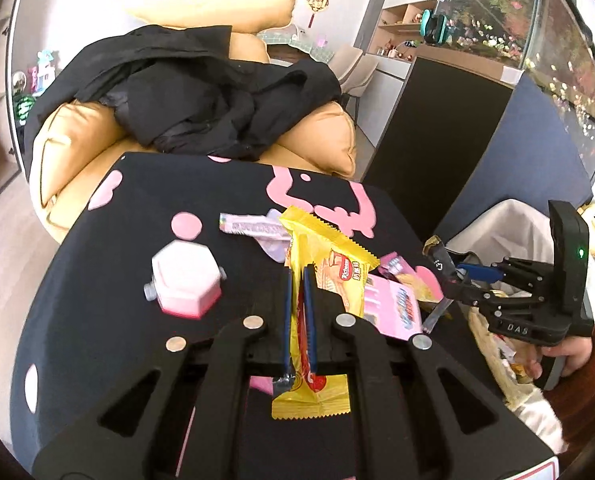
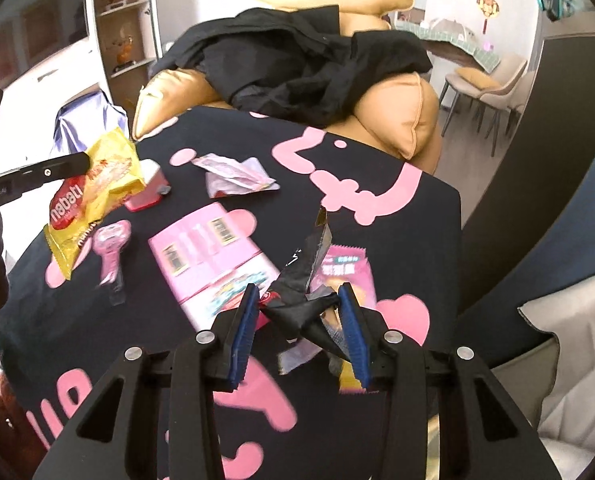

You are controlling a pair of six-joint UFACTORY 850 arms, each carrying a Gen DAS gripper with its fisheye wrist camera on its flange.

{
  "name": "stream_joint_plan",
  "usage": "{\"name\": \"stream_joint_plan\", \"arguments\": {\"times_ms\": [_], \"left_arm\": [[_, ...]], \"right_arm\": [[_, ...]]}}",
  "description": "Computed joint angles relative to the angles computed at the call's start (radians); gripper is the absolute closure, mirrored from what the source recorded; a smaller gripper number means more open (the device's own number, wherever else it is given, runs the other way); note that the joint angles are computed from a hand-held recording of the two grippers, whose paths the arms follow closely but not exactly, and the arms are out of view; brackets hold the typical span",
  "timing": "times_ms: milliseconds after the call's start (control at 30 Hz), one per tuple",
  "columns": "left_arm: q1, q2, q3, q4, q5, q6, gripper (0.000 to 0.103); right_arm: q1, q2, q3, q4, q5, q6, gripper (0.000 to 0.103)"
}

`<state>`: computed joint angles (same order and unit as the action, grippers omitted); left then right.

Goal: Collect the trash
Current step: 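Carry both items over the yellow bag and open both tools to drop them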

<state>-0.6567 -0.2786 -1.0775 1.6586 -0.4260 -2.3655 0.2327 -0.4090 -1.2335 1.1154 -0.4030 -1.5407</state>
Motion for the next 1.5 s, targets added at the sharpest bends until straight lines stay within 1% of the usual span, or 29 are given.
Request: {"name": "stream_joint_plan", "arguments": {"times_ms": [100,200,267,333,433,500,600,767,900,1000,1167,1267,1400,1500], "left_arm": [[-0.031,0.021,0.021,0.002,-0.025,-0.043,0.097],[-0.055,0.030,0.035,0.022,-0.029,-0.108,0.097],[-0.072,0.026,0.031,0.008,-0.037,-0.110,0.097],[-0.086,0.017,0.019,-0.034,-0.043,-0.078,0.097],[-0.102,0.004,0.001,-0.080,-0.036,-0.061,0.098],[-0.123,-0.006,-0.015,-0.069,-0.045,-0.078,0.097],[-0.145,-0.028,-0.050,-0.074,-0.047,-0.056,0.097],[-0.163,-0.081,-0.128,-0.111,-0.003,0.012,0.097],[-0.181,-0.121,-0.186,-0.118,0.020,0.049,0.097],[-0.189,-0.152,-0.232,-0.125,0.060,0.073,0.097],[-0.203,-0.211,-0.316,-0.111,0.088,0.115,0.097],[-0.207,-0.262,-0.383,-0.143,0.126,0.174,0.097],[-0.216,-0.328,-0.469,-0.201,0.162,0.275,0.098],[-0.218,-0.380,-0.543,-0.303,0.193,0.401,0.098]], "right_arm": [[-0.007,0.049,0.059,0.071,0.000,-0.068,0.064],[-0.015,0.093,0.112,0.141,-0.010,-0.140,0.064],[-0.022,0.122,0.145,0.191,-0.016,-0.202,0.064],[-0.037,0.144,0.170,0.228,-0.033,-0.252,0.064],[-0.058,0.162,0.190,0.235,-0.050,-0.268,0.064],[-0.071,0.170,0.198,0.219,-0.048,-0.261,0.064],[-0.101,0.187,0.215,0.218,-0.052,-0.272,0.064],[-0.166,0.227,0.253,0.267,-0.056,-0.328,0.064],[-0.231,0.250,0.274,0.298,-0.063,-0.362,0.064],[-0.290,0.257,0.282,0.322,-0.066,-0.368,0.064],[-0.367,0.278,0.301,0.370,-0.068,-0.400,0.064],[-0.404,0.287,0.308,0.396,-0.068,-0.424,0.064],[-0.432,0.285,0.308,0.421,-0.064,-0.452,0.064],[-0.450,0.282,0.306,0.446,-0.066,-0.478,0.064]]}}
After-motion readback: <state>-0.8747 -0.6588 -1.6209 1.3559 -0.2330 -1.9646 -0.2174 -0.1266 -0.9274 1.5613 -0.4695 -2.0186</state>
